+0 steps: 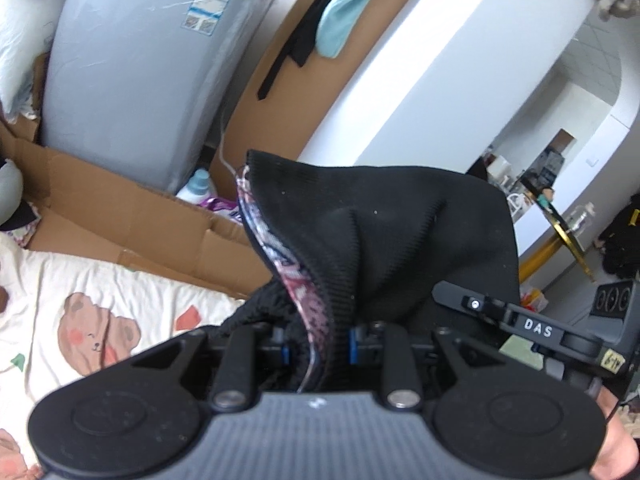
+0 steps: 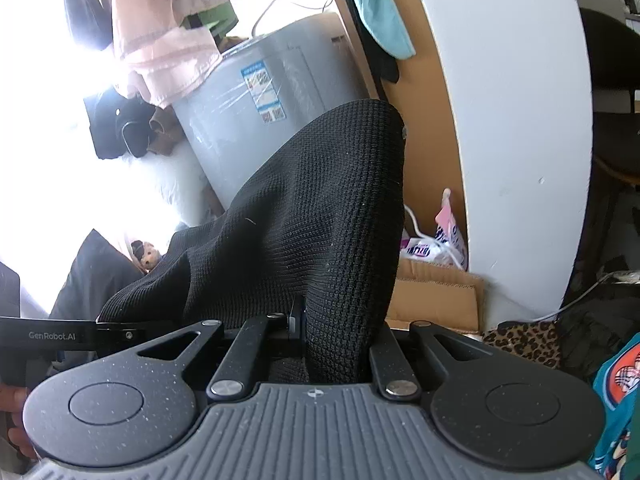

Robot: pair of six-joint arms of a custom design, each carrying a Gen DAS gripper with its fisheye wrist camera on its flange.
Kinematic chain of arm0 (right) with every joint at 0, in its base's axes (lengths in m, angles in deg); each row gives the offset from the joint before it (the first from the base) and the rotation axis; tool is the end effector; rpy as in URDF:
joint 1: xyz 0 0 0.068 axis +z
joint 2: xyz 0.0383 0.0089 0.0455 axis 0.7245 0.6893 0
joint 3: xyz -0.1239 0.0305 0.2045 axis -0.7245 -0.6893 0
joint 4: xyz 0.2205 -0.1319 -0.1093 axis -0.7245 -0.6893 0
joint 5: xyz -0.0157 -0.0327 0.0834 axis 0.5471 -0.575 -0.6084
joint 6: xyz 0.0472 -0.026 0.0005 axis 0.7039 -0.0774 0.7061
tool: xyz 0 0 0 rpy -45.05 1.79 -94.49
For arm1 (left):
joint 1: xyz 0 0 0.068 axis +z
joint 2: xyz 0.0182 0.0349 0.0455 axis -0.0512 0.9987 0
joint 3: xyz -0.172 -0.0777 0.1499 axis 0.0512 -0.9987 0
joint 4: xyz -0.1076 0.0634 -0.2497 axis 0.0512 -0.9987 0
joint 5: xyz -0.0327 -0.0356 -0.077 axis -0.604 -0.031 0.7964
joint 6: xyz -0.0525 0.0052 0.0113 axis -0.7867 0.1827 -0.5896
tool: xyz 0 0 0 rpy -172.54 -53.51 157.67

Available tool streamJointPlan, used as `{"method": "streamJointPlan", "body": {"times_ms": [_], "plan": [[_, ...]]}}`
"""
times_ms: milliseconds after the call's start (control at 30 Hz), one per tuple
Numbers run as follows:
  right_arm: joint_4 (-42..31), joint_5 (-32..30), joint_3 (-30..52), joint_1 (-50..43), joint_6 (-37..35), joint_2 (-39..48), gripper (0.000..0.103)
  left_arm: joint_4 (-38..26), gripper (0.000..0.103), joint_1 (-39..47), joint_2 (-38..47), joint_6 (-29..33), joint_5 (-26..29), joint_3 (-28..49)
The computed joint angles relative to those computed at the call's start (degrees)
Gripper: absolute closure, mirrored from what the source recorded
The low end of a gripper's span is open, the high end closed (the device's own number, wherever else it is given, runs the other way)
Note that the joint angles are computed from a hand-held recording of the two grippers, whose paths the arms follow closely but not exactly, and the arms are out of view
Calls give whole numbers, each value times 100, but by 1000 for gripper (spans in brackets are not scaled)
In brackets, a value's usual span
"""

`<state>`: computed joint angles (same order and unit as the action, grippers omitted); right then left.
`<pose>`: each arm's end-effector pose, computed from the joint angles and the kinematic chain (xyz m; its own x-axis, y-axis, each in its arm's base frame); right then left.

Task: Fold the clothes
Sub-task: 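Carry the held trousers with both grippers toward the black clothes heap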

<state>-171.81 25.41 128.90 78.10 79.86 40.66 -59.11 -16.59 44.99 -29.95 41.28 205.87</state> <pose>0.2397 0.1493 0.5263 -0.6188 0.0803 -0.7815 -0.3303 0.8759 0.3516 0.2499 -0.0781 0.4764 -0.7591 -0.0478 -0.6493 0.3743 0.7840 -0.4953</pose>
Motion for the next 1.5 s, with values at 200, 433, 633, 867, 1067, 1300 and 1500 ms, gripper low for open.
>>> {"method": "streamJointPlan", "body": {"times_ms": [200, 433, 633, 867, 1067, 1300, 1500], "plan": [[10, 123, -542, 19, -67, -596, 95, 156, 77, -69, -212, -241, 185, -108], [-263, 59, -633, -161, -175, -1166, 95, 429, 77, -450, -586, -475, 209, -453], [-543, 104, -565, -330, -332, -1399, 95, 882, 77, -873, -825, -706, 136, -912], [-538, -224, -987, -899, -652, -1819, 95, 1506, 77, -1283, -853, -856, 48, -1367], [-251, -771, -1768, -1650, -1041, -2260, 95, 1967, 77, -1598, -853, -921, -23, -1726], [191, -1387, -3023, -2566, -1487, -2830, 95, 2560, 77, -2002, -779, -923, -124, -2194], [539, -1782, -4085, -3280, -1931, -3248, 95, 3026, 77, -2228, -511, -831, -77, -2507]]}}
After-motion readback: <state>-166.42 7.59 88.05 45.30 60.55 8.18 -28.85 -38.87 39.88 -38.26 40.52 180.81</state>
